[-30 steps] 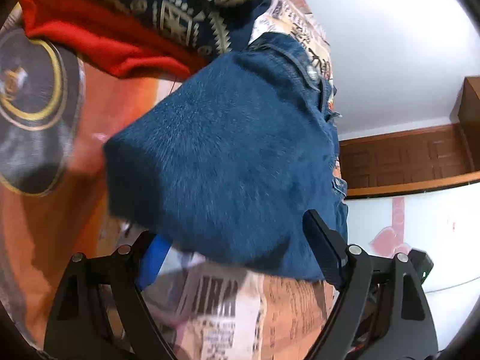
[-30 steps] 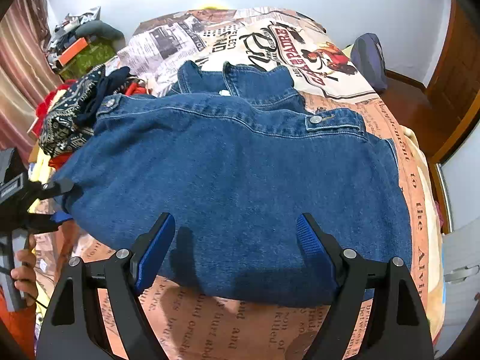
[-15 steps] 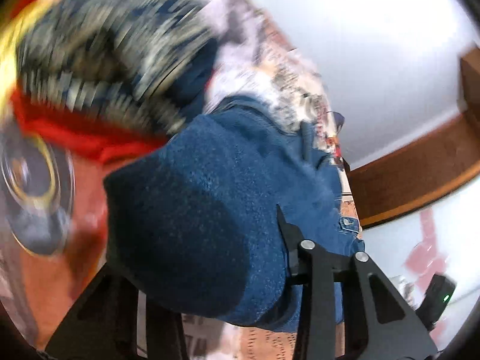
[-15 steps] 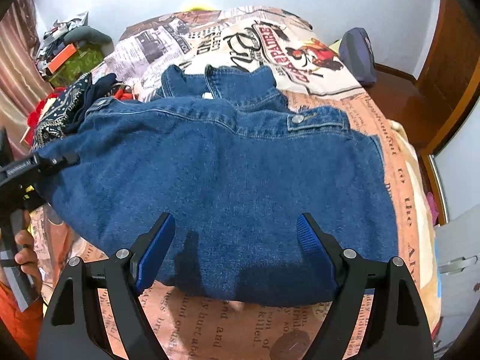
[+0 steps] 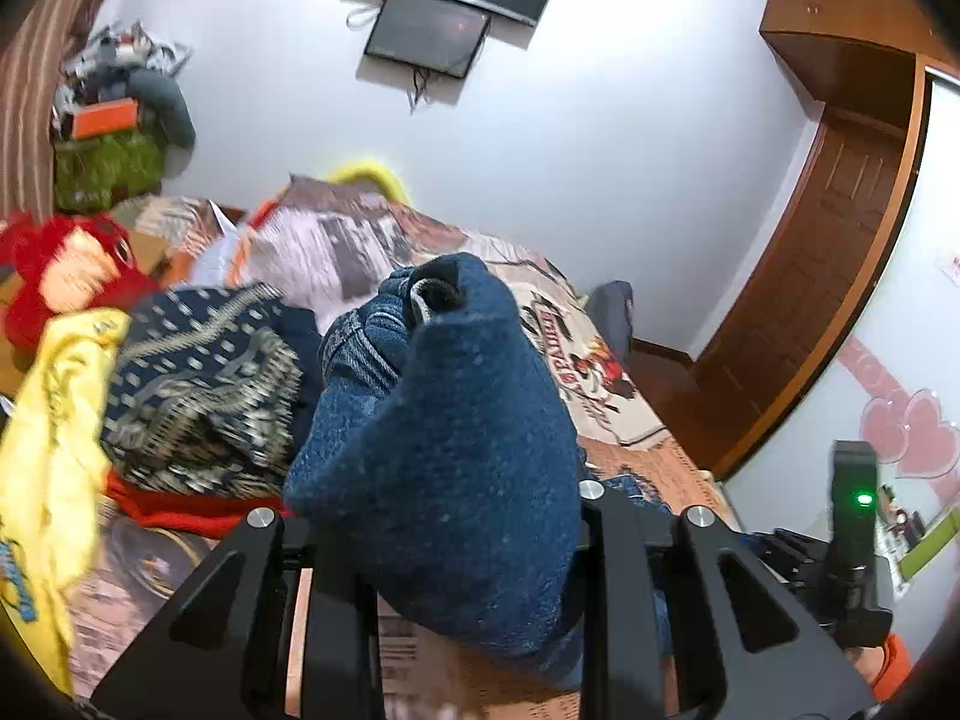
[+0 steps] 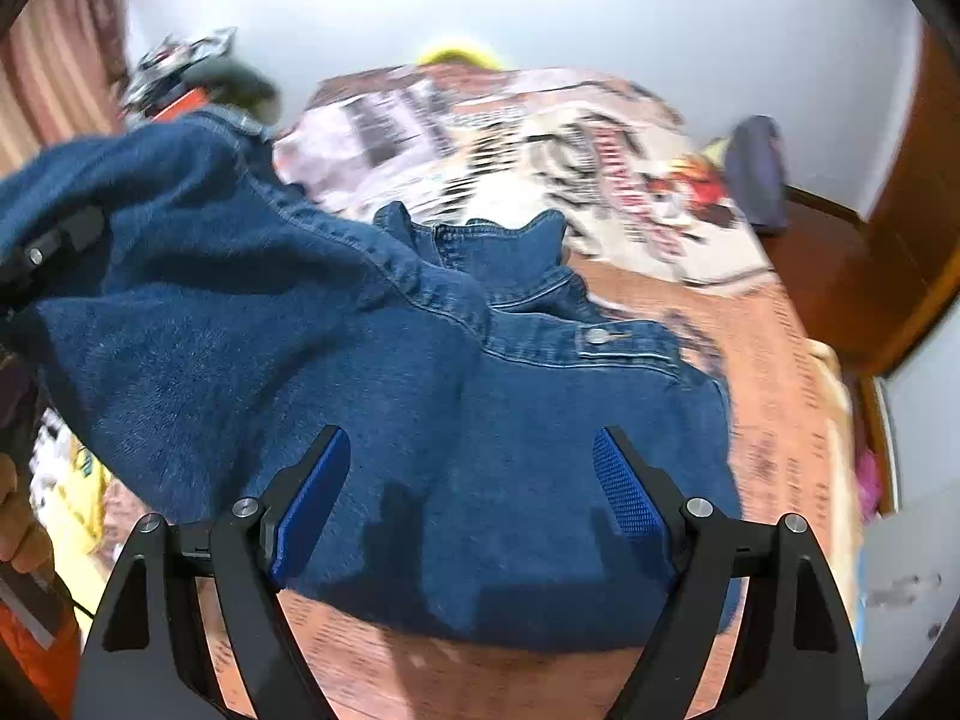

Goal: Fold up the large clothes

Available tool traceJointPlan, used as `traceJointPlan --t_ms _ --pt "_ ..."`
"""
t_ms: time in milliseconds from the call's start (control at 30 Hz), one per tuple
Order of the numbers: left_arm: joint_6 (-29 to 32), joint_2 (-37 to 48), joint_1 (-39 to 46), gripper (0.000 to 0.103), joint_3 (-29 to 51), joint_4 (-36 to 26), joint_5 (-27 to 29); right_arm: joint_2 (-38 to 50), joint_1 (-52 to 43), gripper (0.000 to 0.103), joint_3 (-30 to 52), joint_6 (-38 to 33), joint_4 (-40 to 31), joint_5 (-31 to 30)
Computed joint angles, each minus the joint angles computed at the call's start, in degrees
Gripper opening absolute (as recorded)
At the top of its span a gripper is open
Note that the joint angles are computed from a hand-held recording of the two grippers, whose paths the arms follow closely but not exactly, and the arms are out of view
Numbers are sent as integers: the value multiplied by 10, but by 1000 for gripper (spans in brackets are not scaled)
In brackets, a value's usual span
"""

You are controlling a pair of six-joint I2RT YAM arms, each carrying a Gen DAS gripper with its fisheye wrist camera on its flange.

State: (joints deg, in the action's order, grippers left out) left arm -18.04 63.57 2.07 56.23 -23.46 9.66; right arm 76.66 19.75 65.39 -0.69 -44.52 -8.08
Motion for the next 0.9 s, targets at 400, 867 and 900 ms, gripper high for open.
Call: traceJointPlan --t_ms 400,867,900 --pt "45 -24 54 26 -34 -46 -18 141 116 81 -5 35 46 -42" --pt "-5 134 -222 26 113 3 -191 4 -172 81 -59 -66 9 -126" --pt "-4 155 -243 26 127 6 -196 -6 -209 81 -63 -80 6 -130"
